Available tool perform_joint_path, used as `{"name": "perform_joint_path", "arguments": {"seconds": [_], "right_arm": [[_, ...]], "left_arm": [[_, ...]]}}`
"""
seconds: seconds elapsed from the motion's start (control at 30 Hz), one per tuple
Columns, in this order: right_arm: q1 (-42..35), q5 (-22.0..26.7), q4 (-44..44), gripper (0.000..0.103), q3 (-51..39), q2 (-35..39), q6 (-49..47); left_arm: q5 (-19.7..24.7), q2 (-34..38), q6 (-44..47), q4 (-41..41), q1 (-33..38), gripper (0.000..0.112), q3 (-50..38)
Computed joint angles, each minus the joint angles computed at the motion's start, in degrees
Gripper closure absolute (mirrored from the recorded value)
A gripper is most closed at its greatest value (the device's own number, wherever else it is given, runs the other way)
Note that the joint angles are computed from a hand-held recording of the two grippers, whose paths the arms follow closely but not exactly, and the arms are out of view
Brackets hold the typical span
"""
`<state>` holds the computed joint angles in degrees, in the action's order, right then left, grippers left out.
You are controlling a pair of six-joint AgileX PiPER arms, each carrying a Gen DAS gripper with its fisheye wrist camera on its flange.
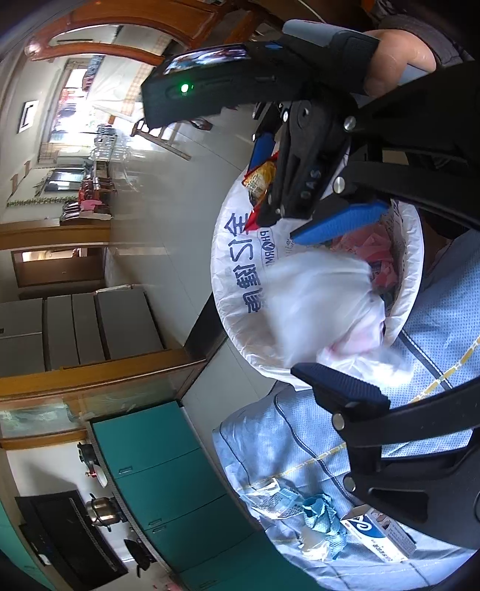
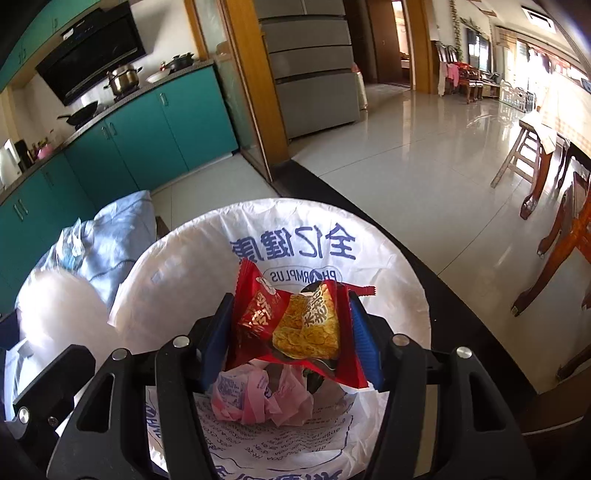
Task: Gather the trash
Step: 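Carry bag and snack packet over the bin and open both tools to drop them, then grasp the white ointment box with the left tool while the right tool reaches the blue cloth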
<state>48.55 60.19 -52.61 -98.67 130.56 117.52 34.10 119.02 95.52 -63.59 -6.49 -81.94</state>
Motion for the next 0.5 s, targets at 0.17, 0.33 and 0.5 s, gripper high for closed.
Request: {"name": "perform_joint_path", "arguments": {"seconds": [0.17, 0.33, 0.5], "right_arm": [[0.0, 0.2, -0.2, 0.042, 0.2, -0.1, 1.0], [0.3, 0.2, -2.0, 0.033, 0.5, -0.3, 2.0], [1.6, 4.9, -3.4, 0.014, -4.7, 2.1, -1.5]], "left_arm": [[2.5, 1.4, -3.3, 1.6, 1.2, 0.040, -2.7], [2.0, 2.0, -4.7, 1.2, 3.2, 0.037, -4.4], [-0.1, 3.7, -9.3, 3.3, 6.8, 0.034, -7.9]]}}
